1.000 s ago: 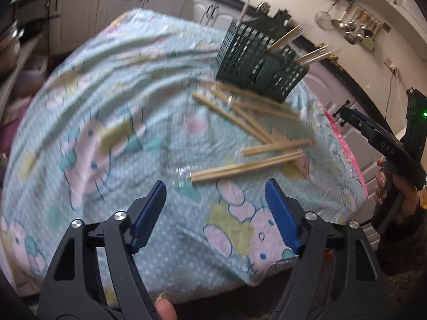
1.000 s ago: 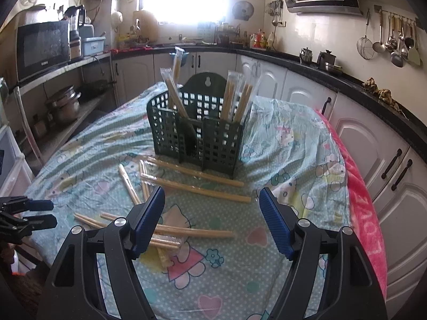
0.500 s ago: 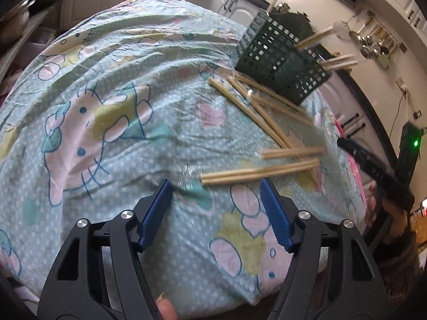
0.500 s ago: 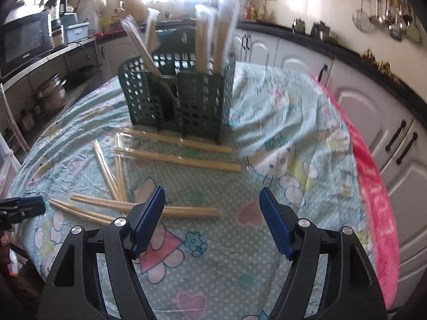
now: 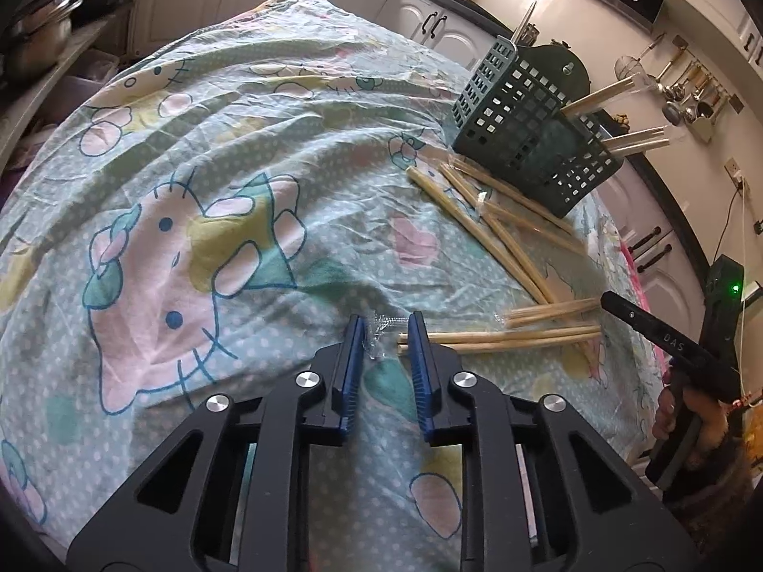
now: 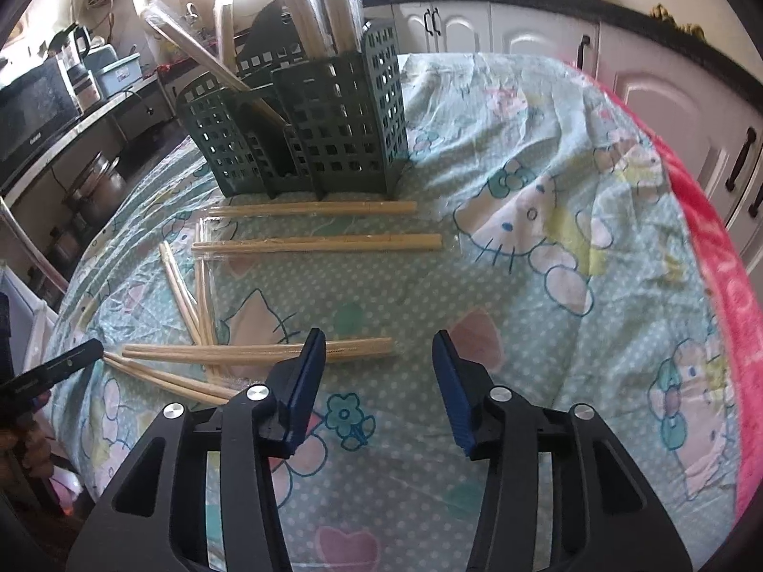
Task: Organize utensils
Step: 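Lower both open grippers toward the chopsticks lying beside the caddy, then close the left gripper on a chopstick while the right gripper grasps another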
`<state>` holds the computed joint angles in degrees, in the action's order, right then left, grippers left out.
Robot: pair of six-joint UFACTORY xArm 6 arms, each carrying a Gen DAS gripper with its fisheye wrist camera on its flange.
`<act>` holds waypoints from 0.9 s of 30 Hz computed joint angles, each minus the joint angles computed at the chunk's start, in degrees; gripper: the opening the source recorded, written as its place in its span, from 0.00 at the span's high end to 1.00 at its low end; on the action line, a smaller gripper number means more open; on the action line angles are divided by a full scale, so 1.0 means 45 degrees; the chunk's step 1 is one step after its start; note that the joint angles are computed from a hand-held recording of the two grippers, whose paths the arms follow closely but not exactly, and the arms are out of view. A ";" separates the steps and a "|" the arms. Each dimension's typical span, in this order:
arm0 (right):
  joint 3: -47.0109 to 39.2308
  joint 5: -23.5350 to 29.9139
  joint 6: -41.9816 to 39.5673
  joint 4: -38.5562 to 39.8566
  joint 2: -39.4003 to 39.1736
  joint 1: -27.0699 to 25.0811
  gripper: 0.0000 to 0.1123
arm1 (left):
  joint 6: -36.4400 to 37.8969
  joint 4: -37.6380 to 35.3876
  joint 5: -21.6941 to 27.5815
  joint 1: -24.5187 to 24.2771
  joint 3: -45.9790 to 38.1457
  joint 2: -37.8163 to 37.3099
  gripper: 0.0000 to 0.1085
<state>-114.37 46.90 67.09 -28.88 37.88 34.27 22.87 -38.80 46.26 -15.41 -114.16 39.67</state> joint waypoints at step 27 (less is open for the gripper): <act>0.1402 -0.1206 0.1695 -0.0867 -0.1044 -0.0265 0.96 | 0.0482 -0.0342 -0.0074 0.0033 -0.0023 -0.0156 0.97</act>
